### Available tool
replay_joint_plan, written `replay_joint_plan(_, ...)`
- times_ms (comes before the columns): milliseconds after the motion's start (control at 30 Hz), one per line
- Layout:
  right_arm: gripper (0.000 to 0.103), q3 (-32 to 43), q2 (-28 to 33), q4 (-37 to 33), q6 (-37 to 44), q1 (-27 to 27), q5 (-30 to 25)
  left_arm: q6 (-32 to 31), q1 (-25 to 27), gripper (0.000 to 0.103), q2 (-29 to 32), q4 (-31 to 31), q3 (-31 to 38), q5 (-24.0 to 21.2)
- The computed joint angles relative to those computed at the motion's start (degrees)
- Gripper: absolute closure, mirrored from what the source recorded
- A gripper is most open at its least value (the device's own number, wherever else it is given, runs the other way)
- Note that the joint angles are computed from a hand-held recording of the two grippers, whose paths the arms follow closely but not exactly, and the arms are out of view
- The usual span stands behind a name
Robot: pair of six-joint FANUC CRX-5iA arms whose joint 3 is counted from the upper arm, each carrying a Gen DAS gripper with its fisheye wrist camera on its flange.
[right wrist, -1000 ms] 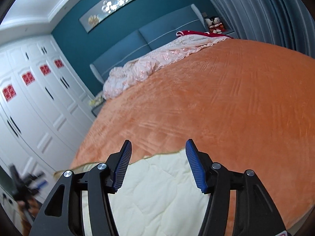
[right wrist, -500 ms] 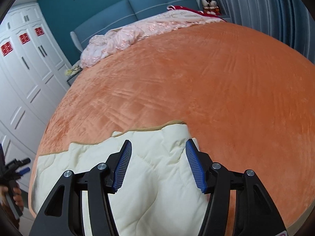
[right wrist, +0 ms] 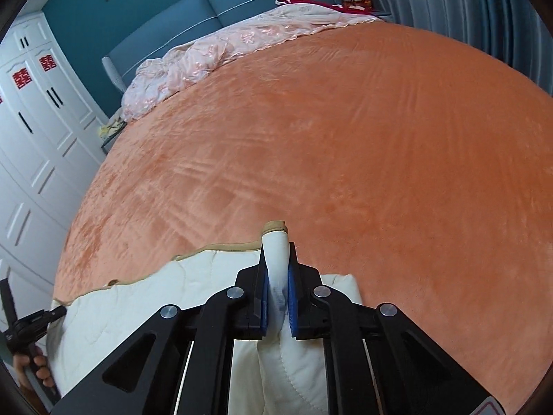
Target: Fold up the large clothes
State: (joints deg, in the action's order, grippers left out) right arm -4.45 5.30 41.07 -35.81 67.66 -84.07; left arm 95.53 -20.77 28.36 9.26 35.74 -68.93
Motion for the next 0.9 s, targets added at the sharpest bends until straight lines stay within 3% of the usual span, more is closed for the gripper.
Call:
replay_joint_plan(167, 0.095, -0.8, 1.0, -3.7, -0.1, -1.3, 0.9, 2.0, -1.3, 0.086, 0.9, -4.9, -0.1, 0.1)
replay_joint_plan(400, 0.095, -5.1, 0.3, -4.3, -2.9, -1.9, 5.8, 1.7, -2.2, 0.084, -1.1, -7.2, -6.2, 6.8)
replay_joint_plan(533, 0.095, -5.9, 0.8, -3.6, -3.2, -1.9, 6.5, 3.2, -3.6, 0.084, -2.3, -10.9, -8.3, 10.4)
replay_joint_plan(700, 0.097, -7.7, 0.6, -1.8, -5.8, -1.6, 7.6, 3.6, -3.4, 0.083, -3.2, -10.5, -10.5, 13.5)
replay_joint_plan(900, 0.096, -12.0, -2.0, 1.7, -11.9, -1.3, 10.7, 4.2, -3.6, 0.083, -3.4, -11.1, -10.7, 14.2)
